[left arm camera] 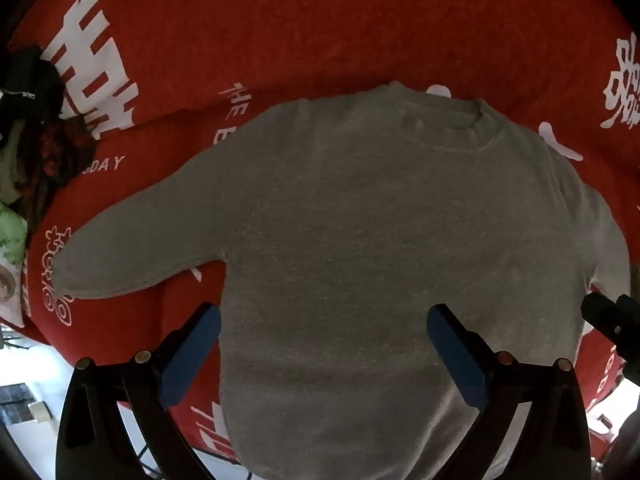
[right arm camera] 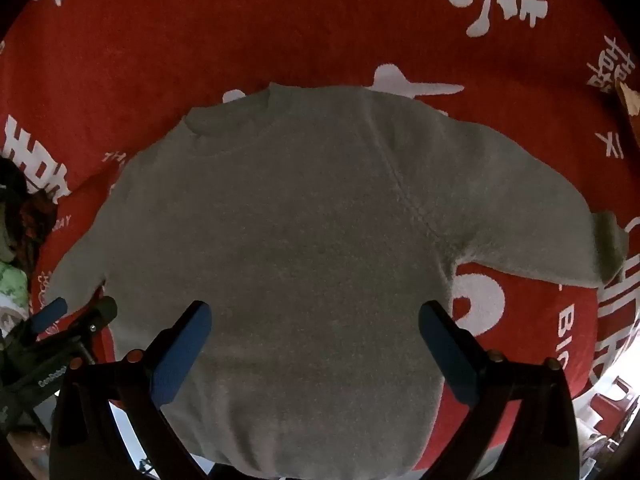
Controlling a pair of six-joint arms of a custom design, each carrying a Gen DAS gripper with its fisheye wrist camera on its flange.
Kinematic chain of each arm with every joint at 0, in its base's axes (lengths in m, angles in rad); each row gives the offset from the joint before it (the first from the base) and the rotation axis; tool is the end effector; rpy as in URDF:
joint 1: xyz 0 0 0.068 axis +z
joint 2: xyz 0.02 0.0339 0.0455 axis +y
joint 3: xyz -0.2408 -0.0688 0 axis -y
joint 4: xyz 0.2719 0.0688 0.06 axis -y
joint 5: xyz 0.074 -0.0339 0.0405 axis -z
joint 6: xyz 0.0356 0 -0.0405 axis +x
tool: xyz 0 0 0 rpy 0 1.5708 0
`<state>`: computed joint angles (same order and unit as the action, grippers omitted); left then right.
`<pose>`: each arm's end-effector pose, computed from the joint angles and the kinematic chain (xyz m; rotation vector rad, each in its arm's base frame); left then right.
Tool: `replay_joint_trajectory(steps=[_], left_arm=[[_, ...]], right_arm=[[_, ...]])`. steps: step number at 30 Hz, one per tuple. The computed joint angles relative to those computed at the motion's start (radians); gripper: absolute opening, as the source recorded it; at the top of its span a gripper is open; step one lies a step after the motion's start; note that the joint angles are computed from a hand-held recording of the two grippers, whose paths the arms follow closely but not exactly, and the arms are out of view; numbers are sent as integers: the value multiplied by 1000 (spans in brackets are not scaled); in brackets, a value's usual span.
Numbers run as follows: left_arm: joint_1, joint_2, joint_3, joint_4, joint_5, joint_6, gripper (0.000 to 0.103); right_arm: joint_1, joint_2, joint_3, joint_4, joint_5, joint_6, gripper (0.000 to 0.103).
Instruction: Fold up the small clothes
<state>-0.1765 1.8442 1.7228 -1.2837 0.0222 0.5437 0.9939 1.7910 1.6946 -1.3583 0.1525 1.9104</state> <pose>0.3742 -0.0675 0.2639 1.0507 2.7829 0.0126 0.2018 0.3002 0.2736 1.3271 2.6606 0.1447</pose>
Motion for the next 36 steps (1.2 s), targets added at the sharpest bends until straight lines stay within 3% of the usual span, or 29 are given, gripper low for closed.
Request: replay_joint_trajectory(steps=[2,4,7,11,36], left_arm=[[-22,-27,-33,39,-58,-13,103],[-27,-14,-17,10,-58,-39,103],[-10,54,80,-61,-30,-31,103],[6,62,82,-55,-16,-4,103],[12,94,112,-74,-14,0,103]], right_arm=[[-3,-14,-21,12,-7,4,103],[-10,-24,-36,11,-16,0,103],[-20,64,80,-85,-11,-31,103],[-22,14,9,-8,-5,-10,103],[-49,62,78,-39,-36,-77,103]])
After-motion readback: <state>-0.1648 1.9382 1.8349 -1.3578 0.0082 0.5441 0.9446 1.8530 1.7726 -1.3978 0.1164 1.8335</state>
